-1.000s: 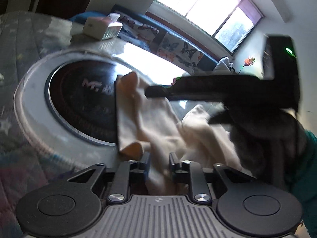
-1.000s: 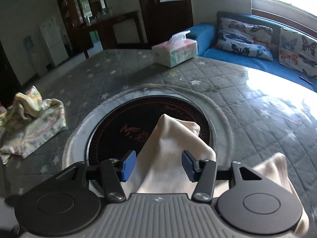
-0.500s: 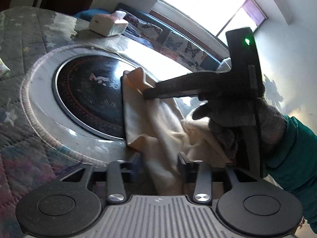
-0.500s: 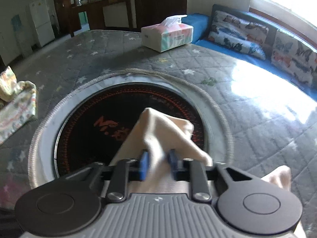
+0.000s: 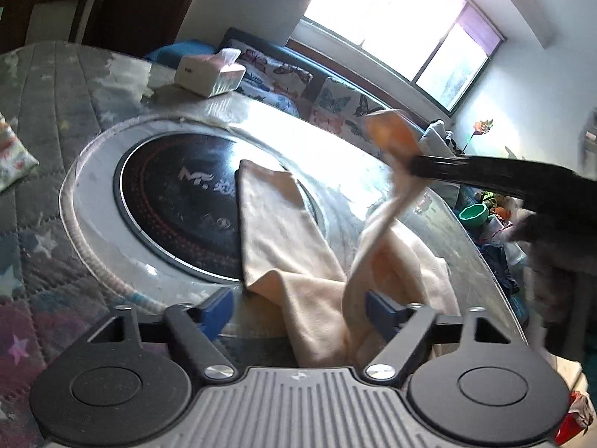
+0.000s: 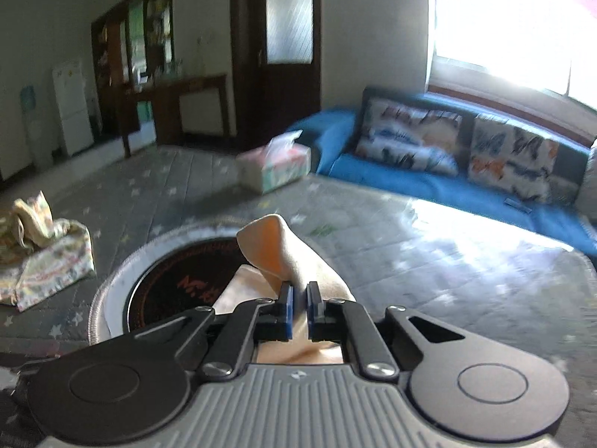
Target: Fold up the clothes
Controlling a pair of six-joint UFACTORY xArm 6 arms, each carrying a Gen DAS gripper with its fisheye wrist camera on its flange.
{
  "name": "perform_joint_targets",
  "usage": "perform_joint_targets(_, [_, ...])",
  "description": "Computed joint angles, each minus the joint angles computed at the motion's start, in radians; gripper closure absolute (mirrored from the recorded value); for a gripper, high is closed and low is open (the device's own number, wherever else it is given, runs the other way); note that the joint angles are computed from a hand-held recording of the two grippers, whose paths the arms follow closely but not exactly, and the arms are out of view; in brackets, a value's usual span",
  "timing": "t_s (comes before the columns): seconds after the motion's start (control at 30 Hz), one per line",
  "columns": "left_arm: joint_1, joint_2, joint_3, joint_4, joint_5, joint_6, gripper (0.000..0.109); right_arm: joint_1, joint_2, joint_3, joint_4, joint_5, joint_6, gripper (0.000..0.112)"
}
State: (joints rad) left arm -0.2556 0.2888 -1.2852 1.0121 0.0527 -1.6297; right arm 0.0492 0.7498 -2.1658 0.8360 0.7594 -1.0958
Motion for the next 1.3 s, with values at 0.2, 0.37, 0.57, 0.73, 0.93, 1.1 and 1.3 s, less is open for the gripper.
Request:
perform_joint_targets(0.2, [-0.018, 0.0, -0.033, 0.118, 0.01, -0.084, 0.006, -0.093, -0.227, 0.286, 0.21, -0.067, -0.219, 0.107])
perform_joint_targets(0.37, [-0.03, 0.023, -0.069, 0.155, -0.027, -0.083, 0.006, -0.173, -0.341, 0.431, 0.287, -0.097, -0.293, 0.107])
perform_joint_targets(0.57, [-0.059, 0.049, -0.109, 0.119, -0.009, -0.013, 0.006, -0.246, -0.437, 0.591, 0.331, -0.17, -0.342, 0.107])
perform_joint_targets(0.73, [-0.076, 0.074, -0.134, -0.02, 0.013, 0.162, 0.006, -0.301, -0.48, 0.673, 0.345, -0.231, -0.324, 0.108])
perform_joint_targets(0.93, [-0.097, 0.107, -0.17, -0.108, 0.073, 0.31, 0.006, -0.351, -0.504, 0.744, 0.365, -0.329, -0.297, 0.11])
perform_joint_targets(1.1, [-0.098, 0.121, -0.176, -0.156, 0.087, 0.358, 0.006, -0.405, -0.519, 0.801, 0.301, -0.304, -0.233, 0.11])
perform_joint_targets(1.3, [-0.091, 0.115, -0.198, -0.079, 0.15, 0.292, 0.006, -0.389, -0.459, 0.737, 0.224, -0.188, -0.163, 0.1])
